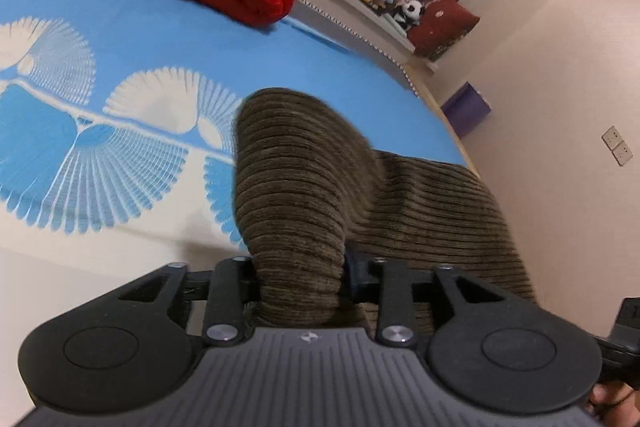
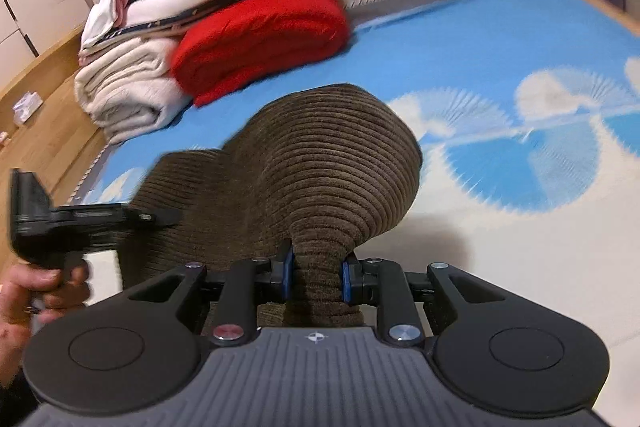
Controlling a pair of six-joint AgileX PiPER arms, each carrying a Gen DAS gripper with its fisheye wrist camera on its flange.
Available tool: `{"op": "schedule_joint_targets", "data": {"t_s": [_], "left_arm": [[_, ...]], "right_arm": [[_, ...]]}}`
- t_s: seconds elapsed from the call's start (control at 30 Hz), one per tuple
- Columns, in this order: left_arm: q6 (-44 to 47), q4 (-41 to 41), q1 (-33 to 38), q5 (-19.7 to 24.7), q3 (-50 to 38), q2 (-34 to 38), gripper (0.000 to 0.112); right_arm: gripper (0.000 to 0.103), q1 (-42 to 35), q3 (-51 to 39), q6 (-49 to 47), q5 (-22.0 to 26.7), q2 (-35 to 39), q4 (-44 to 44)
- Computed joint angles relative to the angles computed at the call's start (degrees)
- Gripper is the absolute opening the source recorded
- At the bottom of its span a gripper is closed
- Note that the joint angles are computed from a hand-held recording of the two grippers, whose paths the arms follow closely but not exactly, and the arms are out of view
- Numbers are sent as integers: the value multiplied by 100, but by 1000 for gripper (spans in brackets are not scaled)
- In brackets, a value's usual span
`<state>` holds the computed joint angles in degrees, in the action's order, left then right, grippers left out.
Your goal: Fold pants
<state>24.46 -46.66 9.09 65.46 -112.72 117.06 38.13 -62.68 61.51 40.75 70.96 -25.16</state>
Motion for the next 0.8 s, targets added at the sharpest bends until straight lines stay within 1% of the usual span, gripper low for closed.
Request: {"op": "schedule_joint_targets", "data": {"t_s": [0.03,0.07,0.1,0.13,0.17,0.2,0.23,0.27,0.33,0.37,0.4,0.43,0.47,0.5,0.53,0.57,0.6,0.63,0.67,0.7,0.73,0.77,0.8], "left_arm": [[-184,285,-101,-209,30,-30,61],[-381,800,-239,-648,245,-188,61],[-554,1280,-376,-1022,425,-305,60],[-620,1532,-442,-1190,529,-363,57],[-613,1554,-455,-1152,524,-383,53],[-413,1347,-422,-1121,596,-434,53],[17,1001,-386,-1066,776,-546,53],[324,855,-378,-904,791,-558,53],[751,902,-494,-450,730,-476,52],[873,987,-566,-316,736,-434,45],[964,1110,-669,-281,835,-431,42],[1040,1301,-805,-216,986,-437,39],[1153,1434,-890,-112,1128,-431,39],[1234,1685,-1039,-54,1278,-410,39],[1274,2164,-1287,-225,1501,-421,39],[1397,2594,-1526,-553,1873,-529,40],[1507,2796,-1616,-754,2117,-644,40],[1471,2827,-1643,-785,2133,-674,39],[1276,2831,-1626,-623,1957,-628,39],[1129,2795,-1594,-550,1835,-607,39],[1079,2734,-1558,-693,1895,-732,40],[1061,2765,-1595,-961,1962,-838,40],[1059,2871,-1668,-1309,2188,-1026,40]], "right_arm": [[29,-313,120,-227,-70,-27,159],[34,-578,226,-226,-61,33,172],[36,-716,237,5,166,157,-45],[36,-732,264,380,441,261,-491],[36,-811,347,526,569,305,-710],[36,-940,519,487,468,269,-698],[36,-1102,681,259,246,226,-458],[36,-1275,746,-198,66,168,-22],[36,-1287,818,-971,-266,111,375],[36,-1187,826,-1318,-302,127,437],[36,-1138,833,-1661,-317,187,599],[36,-1187,815,-2086,-323,280,981],[35,-1301,849,-2547,-250,371,1435],[35,-1361,809,-2894,3,566,1760],[35,-1357,749,-3146,275,809,1935],[35,-1251,723,-3260,454,1041,1924],[35,-1165,763,-3336,460,1123,1838],[35,-1176,782,-3476,420,1110,1869],[35,-1268,756,-3591,433,1081,1995],[35,-1360,718,-3582,462,1051,2086],[35,-1431,701,-3496,434,1000,2105],[35,-1429,864,-3293,331,765,1944],[36,-1348,919,-2926,198,645,1604]]}}
